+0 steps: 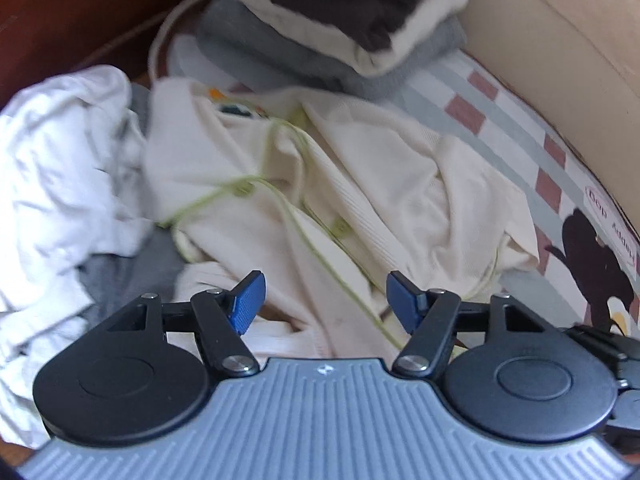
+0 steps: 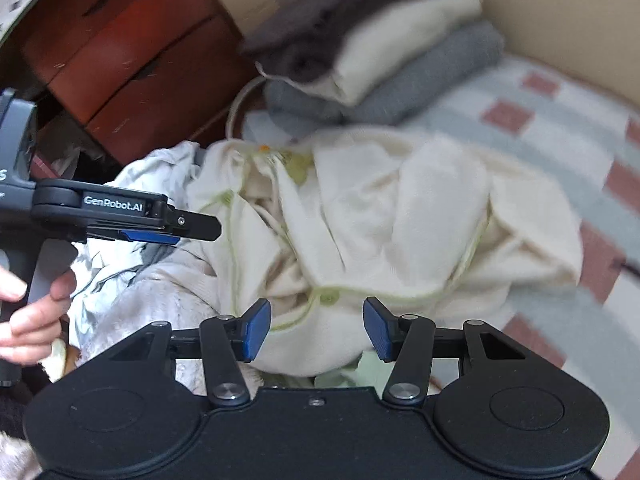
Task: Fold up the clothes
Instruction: 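Lower the right tool onto the cream garment's piped edge and grasp it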
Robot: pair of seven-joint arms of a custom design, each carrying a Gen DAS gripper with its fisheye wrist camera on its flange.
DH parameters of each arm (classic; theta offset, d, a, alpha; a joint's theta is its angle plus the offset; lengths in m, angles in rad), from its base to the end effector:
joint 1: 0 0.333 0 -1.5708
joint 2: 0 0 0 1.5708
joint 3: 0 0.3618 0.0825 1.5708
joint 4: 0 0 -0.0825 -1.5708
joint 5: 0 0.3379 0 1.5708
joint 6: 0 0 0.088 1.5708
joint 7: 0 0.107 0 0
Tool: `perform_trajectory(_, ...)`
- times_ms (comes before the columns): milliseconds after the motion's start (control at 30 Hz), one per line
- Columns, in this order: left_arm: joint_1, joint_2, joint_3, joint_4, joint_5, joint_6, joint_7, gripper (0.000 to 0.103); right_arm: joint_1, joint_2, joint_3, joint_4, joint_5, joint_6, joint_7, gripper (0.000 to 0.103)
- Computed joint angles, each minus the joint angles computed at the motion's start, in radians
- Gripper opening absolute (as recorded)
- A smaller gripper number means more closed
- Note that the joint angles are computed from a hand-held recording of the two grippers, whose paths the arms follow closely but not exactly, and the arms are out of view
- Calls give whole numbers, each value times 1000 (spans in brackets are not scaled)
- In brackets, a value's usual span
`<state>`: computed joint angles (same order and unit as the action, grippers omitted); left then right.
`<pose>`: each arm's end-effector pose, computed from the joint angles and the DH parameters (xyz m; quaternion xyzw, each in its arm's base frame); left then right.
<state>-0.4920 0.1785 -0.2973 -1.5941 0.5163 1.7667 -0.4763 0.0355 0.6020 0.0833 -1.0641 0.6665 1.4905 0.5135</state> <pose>0.4511 -0.3701 0.5931 -0.9539 0.1984 -0.1345 0.1806 0.6770 0.1317 0.5421 -0.9139 0.1899 0.1844 0.3077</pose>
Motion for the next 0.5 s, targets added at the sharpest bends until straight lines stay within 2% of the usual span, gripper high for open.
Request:
perform_trajectory(67,16,18,5,-3,-28,34,23,67,11,28,-14,28,-19,-10,72,63)
perform_trajectory(133,27,42,10,12,-59,30,41,69,11,86,-18,109,-28,-49,182,65)
perform_trajectory(200,37,53,16,7,-79,36,48,71,-1,151,-4,205,-22,-111,285,67)
perform_trajectory(233,43,58,19,5,-89,39,51,73,-8,185,5,258,-18,-143,337,72)
perform_trajectory(300,55,54,25,-25,-109,60,34,74,-18,222,24,301,-9,-167,400,77)
perform_trajectory(333,61,52,27,-40,-118,72,26,71,-23,229,33,297,-1,-166,419,77)
perform_trajectory(400,63,15,30,-122,-57,189,-4,46,-32,244,47,285,23,-163,464,80)
perform_trajectory(433,67,2,29,-147,-56,225,-26,42,-35,251,51,272,37,-155,495,82)
perform_trajectory(467,70,-2,28,-154,-62,232,-31,33,-34,257,53,258,48,-142,523,82)
perform_trajectory(500,73,-5,26,-161,-69,240,-37,30,-31,259,53,239,54,-124,540,82)
